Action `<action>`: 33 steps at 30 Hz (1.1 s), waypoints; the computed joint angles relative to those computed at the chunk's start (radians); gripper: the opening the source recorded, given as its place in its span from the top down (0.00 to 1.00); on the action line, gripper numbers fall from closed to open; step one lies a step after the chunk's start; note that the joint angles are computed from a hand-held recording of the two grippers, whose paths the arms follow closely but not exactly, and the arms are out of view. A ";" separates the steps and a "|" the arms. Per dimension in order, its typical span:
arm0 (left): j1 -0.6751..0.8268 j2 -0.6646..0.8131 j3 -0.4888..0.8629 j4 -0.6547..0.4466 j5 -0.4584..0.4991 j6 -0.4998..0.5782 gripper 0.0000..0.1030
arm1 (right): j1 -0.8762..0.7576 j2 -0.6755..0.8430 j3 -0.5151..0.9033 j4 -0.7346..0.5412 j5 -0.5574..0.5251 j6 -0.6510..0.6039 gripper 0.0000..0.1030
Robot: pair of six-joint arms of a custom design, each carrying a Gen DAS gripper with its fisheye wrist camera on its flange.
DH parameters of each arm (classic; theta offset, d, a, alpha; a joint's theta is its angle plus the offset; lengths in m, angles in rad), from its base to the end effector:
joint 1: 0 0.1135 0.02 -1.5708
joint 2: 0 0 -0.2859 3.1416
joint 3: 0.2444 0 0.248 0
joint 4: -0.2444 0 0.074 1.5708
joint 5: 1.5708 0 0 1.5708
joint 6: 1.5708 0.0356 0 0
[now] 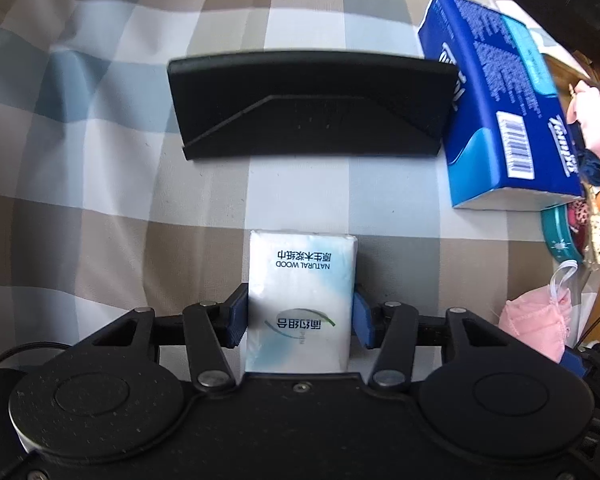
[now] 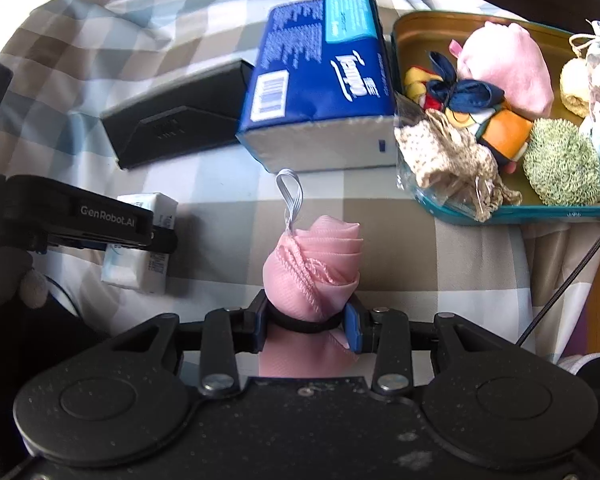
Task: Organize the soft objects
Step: 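Carry the tissue pack and pink cloth over the gold tray and open both grippers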
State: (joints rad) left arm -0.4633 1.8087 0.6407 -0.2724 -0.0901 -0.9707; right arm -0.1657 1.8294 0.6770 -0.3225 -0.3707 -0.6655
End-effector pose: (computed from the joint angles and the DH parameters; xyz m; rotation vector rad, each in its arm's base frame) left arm 0.2261 -0.1094 0.0850 -0.7575 2.8864 -0.0266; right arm 0.2546 -0.0295 0.0877 -0.7355 2.7774 0.4372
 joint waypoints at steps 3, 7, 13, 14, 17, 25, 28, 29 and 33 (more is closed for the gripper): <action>-0.017 -0.081 0.008 -0.058 -0.036 -0.006 0.52 | -0.025 -0.035 0.035 -0.084 -0.057 -0.031 0.65; -0.032 -0.183 0.067 -0.164 -0.091 0.007 0.52 | -0.080 -0.097 0.098 -0.197 -0.144 -0.081 0.65; -0.051 -0.214 0.250 -0.293 -0.151 0.081 0.52 | -0.178 -0.105 0.282 -0.335 -0.252 -0.124 0.65; -0.053 -0.204 0.281 -0.299 -0.153 0.098 0.52 | -0.189 -0.096 0.317 -0.337 -0.261 -0.114 0.65; -0.067 -0.156 0.376 -0.317 -0.161 0.141 0.52 | -0.227 -0.048 0.432 -0.333 -0.273 -0.072 0.65; -0.114 0.038 0.604 -0.322 -0.150 0.204 0.52 | -0.260 0.188 0.793 -0.315 -0.216 0.057 0.65; -0.119 0.116 0.678 -0.312 -0.122 0.217 0.52 | -0.258 0.281 0.922 -0.319 -0.176 0.091 0.65; -0.117 0.141 0.699 -0.308 -0.113 0.221 0.52 | -0.256 0.310 0.961 -0.321 -0.162 0.098 0.65; -0.112 0.240 0.790 -0.294 -0.082 0.220 0.52 | -0.253 0.411 1.111 -0.359 -0.125 0.135 0.65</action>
State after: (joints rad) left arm -0.5748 2.0489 1.4303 -0.5665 -0.1721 -0.7508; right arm -0.4190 2.2409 1.7879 -0.6814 -0.4958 -0.5307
